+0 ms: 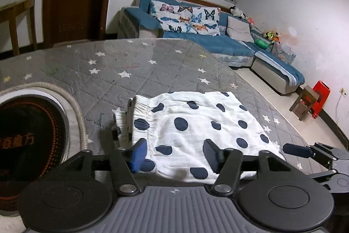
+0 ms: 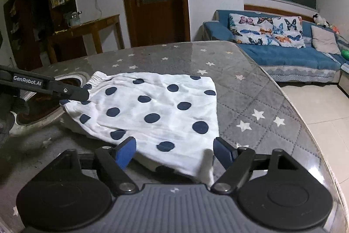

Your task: Fold clothes

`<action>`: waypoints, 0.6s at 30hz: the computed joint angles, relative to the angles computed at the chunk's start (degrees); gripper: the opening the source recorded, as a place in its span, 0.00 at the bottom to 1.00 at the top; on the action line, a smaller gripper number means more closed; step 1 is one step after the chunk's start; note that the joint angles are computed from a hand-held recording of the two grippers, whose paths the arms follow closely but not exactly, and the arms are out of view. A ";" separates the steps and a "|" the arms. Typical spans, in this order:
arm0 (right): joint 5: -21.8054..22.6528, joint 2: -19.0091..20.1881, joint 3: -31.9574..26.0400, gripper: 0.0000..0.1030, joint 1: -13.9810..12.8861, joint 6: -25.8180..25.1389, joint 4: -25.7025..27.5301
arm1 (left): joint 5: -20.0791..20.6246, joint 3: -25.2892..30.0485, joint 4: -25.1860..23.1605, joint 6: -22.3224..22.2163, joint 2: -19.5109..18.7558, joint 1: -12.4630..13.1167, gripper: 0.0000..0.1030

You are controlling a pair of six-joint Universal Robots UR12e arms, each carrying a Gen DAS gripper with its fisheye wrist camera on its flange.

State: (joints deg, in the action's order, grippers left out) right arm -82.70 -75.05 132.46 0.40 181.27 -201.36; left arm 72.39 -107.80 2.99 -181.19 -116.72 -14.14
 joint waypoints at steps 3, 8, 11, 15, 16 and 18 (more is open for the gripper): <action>-0.97 0.12 0.30 0.84 0.84 0.36 -1.64 | 0.11 -1.04 1.32 0.36 0.56 0.07 0.68; -2.29 0.20 0.62 0.89 2.01 1.05 -3.65 | -0.06 -2.33 2.55 0.57 1.26 0.31 0.69; -4.39 0.16 0.84 0.98 3.15 0.93 -4.69 | -0.13 -3.19 3.37 0.48 1.68 0.50 0.74; -6.72 0.05 1.12 1.00 4.49 0.93 -6.24 | -0.21 -4.42 5.02 0.30 2.16 0.70 0.84; -7.07 -0.01 1.20 1.00 4.74 1.08 -6.53 | -0.32 -4.74 5.52 0.22 2.28 0.75 0.87; -7.46 -0.17 1.34 1.00 5.13 1.55 -6.76 | -0.71 -5.38 6.55 0.29 2.51 0.89 0.90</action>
State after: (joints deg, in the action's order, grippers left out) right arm -90.15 -75.22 133.80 5.53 182.82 -208.12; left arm 71.68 -113.17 9.54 -180.90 -114.20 -13.26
